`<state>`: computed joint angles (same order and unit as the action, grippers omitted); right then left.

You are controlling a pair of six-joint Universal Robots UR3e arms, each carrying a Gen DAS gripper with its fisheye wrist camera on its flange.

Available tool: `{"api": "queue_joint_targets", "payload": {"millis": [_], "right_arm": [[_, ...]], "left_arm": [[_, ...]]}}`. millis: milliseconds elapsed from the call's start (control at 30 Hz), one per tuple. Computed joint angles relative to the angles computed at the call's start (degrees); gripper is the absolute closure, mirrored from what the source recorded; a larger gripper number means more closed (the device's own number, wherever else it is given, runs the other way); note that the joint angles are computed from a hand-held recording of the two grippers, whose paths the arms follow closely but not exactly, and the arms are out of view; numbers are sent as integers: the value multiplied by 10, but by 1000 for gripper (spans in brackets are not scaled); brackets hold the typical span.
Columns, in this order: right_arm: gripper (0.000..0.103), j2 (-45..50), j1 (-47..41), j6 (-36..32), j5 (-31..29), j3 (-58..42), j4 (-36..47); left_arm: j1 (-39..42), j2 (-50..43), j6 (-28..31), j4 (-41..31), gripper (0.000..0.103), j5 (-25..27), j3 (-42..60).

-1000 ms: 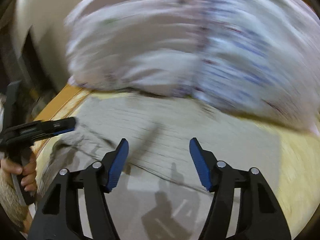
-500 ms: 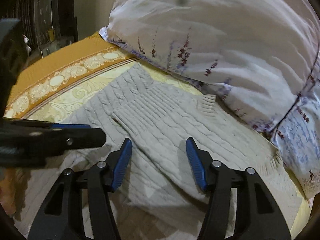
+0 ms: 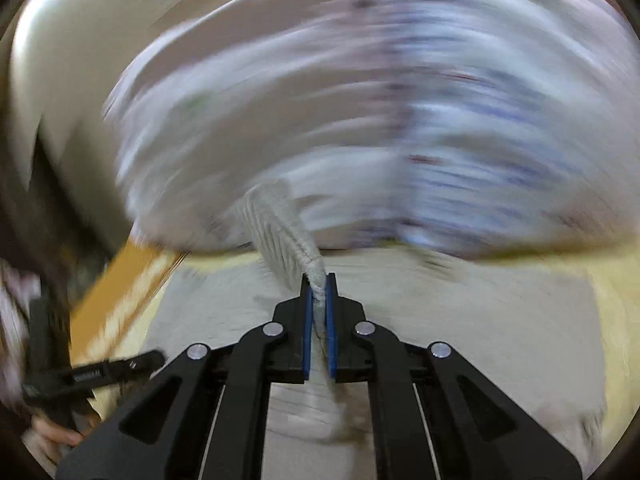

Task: Fold small clothes

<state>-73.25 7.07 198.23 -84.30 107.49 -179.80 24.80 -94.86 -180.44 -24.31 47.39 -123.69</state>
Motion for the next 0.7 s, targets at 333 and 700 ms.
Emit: {"api": "queue_joint_targets", "payload": {"millis": [333, 700], "right_arm": [[82, -94, -250, 26, 286, 232, 16], [97, -148, -288, 33, 279, 245, 53]], "left_arm": [[3, -1, 6, 15, 64, -12, -11], [-2, 17, 21, -11, 47, -20, -3]]}}
